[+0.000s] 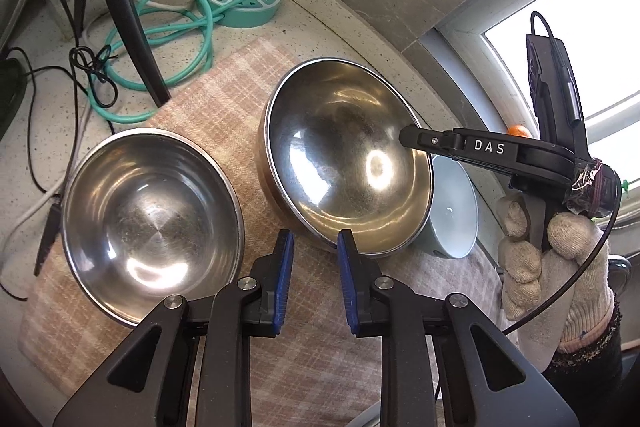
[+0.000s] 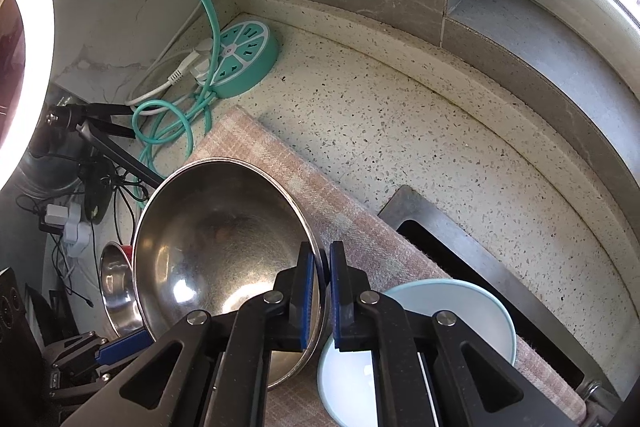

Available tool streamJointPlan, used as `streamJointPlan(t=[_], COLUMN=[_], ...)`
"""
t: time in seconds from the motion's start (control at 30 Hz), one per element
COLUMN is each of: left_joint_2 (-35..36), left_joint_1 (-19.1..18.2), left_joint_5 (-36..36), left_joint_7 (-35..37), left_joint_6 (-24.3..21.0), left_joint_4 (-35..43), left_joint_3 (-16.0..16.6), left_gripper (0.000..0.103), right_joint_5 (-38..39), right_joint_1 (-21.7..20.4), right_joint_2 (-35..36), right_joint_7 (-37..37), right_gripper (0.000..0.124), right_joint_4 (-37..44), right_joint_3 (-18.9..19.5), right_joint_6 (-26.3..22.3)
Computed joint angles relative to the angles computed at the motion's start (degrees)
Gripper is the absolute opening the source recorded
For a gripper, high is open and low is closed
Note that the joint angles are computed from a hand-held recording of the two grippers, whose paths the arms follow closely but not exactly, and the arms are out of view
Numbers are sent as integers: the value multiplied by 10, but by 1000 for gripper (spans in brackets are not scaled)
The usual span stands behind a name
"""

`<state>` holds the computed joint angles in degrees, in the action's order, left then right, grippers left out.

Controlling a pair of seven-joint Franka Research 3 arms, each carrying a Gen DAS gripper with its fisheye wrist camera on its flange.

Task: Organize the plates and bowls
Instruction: 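Hold the large steel bowl rim with the right tool while the left tool closes on it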

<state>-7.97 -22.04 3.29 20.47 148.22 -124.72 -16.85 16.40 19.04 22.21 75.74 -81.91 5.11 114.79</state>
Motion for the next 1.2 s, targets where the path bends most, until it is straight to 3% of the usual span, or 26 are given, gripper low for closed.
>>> streamJointPlan(t=[0.3, 1.2], left_joint_2=[6, 11], left_joint_1=[7, 4], left_joint_5=[33, 21], left_joint_7=[-27, 20], left_joint_6=[6, -9], left_joint_4=[0, 12], left_joint_3=[-2, 3], left_gripper=[17, 11], right_joint_5=[-8, -16], right_joint_1=[3, 4], right_joint_2=[-2, -3], right_joint_7=[-2, 3], right_gripper=[7, 5], right_joint_4=[-2, 3], right_joint_3=[-1, -2], right_joint_6=[3, -10])
